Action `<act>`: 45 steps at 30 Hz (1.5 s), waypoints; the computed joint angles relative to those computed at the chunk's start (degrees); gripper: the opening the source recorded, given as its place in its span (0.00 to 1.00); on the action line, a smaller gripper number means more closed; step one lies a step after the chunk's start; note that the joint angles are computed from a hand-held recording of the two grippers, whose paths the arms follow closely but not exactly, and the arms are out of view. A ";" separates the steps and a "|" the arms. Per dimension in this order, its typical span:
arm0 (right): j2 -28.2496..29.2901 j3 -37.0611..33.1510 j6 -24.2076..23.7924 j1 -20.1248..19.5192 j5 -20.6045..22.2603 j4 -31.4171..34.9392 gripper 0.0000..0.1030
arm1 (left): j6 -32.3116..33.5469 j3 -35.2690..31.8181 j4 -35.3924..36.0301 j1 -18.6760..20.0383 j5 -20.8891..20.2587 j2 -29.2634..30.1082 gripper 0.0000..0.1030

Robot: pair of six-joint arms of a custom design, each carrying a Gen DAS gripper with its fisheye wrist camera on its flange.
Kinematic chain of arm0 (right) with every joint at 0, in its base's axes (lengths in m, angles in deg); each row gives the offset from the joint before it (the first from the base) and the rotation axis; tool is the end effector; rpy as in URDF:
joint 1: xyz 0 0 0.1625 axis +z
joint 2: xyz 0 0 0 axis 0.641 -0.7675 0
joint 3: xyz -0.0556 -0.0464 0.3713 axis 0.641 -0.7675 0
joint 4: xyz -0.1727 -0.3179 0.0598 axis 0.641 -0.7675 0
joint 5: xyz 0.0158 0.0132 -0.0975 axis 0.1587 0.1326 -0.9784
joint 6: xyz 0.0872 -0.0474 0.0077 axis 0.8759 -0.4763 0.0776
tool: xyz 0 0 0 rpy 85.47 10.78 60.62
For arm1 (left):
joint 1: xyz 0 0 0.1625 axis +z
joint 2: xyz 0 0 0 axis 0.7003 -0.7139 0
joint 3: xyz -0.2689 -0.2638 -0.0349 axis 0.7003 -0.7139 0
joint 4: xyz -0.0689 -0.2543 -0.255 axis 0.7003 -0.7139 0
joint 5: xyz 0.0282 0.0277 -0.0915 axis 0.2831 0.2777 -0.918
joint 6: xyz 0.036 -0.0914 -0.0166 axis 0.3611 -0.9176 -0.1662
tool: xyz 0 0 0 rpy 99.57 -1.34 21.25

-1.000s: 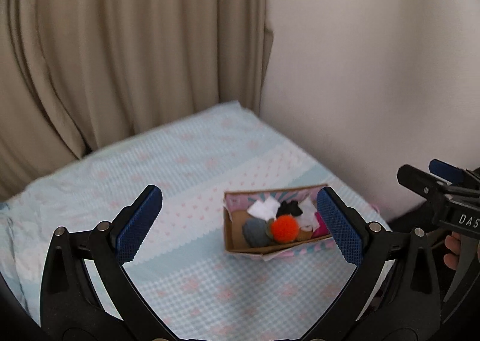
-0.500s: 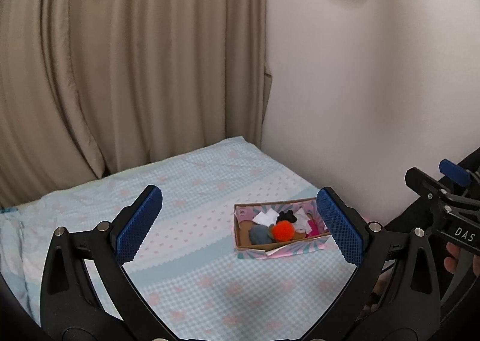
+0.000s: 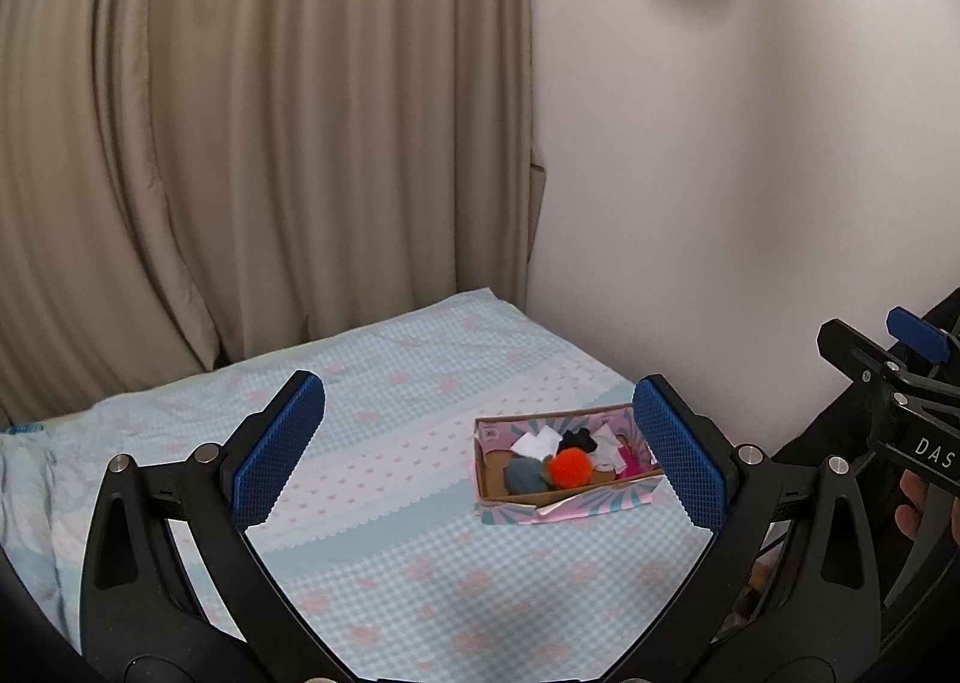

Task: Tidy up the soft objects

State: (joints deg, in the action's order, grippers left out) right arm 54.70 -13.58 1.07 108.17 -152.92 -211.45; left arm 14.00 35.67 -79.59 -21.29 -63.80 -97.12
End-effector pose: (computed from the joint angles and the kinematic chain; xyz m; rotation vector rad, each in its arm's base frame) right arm 0.5970 -0.3323 0.2313 0.2390 -1.8043 1.4465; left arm -0.3198 -0.3660 0.6091 0.9871 2.2493 -1.1745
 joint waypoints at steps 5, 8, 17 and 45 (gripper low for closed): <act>0.28 -0.51 -0.03 0.00 0.14 0.69 0.93 | 0.19 -0.10 -0.41 0.16 0.05 0.21 1.00; 0.14 -0.30 1.13 -0.31 0.66 2.08 0.93 | 0.30 -0.17 -0.37 0.28 0.39 0.42 1.00; -1.05 1.03 5.92 -0.09 0.81 6.66 0.93 | 0.33 -0.56 -1.21 1.00 0.61 1.19 1.00; 1.53 -3.80 -2.64 -1.33 1.94 0.05 0.93 | 0.65 -0.25 -3.21 1.82 0.95 2.60 1.00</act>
